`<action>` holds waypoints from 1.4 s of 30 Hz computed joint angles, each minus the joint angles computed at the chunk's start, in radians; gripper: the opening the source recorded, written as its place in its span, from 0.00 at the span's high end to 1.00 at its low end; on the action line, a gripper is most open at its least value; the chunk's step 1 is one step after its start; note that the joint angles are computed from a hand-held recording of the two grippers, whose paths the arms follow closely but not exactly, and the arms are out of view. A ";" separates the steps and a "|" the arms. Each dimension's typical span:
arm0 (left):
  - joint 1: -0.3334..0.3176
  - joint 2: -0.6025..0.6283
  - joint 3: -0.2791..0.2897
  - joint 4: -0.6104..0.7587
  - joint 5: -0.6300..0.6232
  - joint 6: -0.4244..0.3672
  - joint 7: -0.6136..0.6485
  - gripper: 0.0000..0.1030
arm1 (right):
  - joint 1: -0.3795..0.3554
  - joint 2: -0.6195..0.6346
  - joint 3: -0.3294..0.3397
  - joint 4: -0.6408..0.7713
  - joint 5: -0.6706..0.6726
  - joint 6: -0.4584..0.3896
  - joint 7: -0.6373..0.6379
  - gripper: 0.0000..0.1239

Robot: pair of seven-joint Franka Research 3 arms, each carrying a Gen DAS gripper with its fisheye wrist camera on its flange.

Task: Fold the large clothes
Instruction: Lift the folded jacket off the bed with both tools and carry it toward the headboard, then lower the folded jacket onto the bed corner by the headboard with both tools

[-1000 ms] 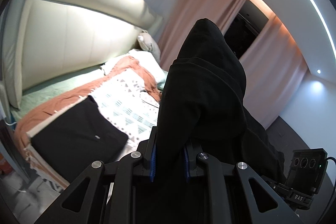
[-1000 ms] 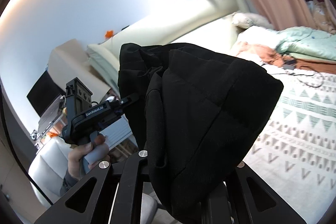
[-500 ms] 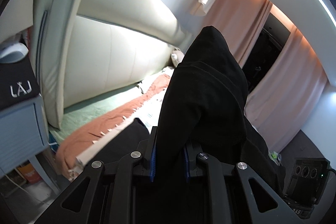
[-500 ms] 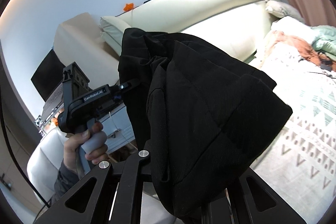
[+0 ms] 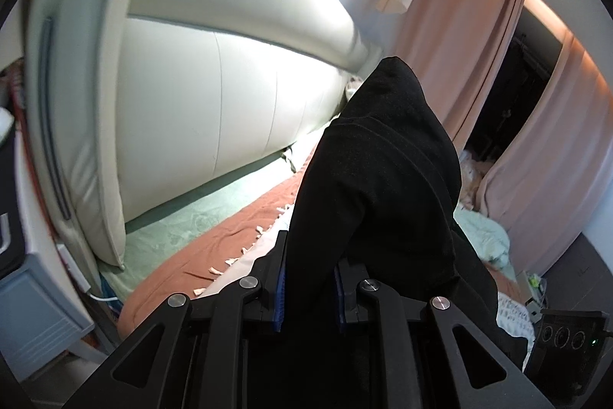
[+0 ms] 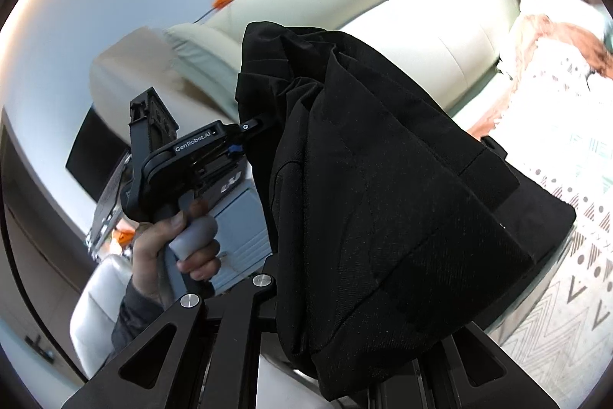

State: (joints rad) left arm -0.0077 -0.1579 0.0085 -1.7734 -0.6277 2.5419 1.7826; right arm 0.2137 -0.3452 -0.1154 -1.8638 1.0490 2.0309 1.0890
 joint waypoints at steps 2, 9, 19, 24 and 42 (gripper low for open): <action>0.000 0.063 -0.019 0.053 0.046 -0.004 -0.033 0.82 | -0.008 0.029 -0.020 -0.002 0.018 -0.008 -0.006 0.89; 0.030 0.255 -0.098 0.215 0.229 -0.023 -0.165 0.82 | -0.081 0.136 -0.042 0.005 0.067 -0.036 -0.040 0.89; 0.056 0.334 -0.127 0.251 0.496 -0.098 -0.372 0.58 | -0.186 0.332 0.005 0.034 0.080 -0.019 -0.027 0.90; 0.089 0.189 -0.115 0.028 0.414 -0.018 -0.332 0.58 | -0.229 0.393 0.028 0.018 0.074 -0.013 -0.009 0.91; -0.080 -0.256 0.050 -0.619 0.184 0.303 -0.344 0.23 | -0.230 0.416 0.070 0.076 -0.010 0.129 0.017 0.94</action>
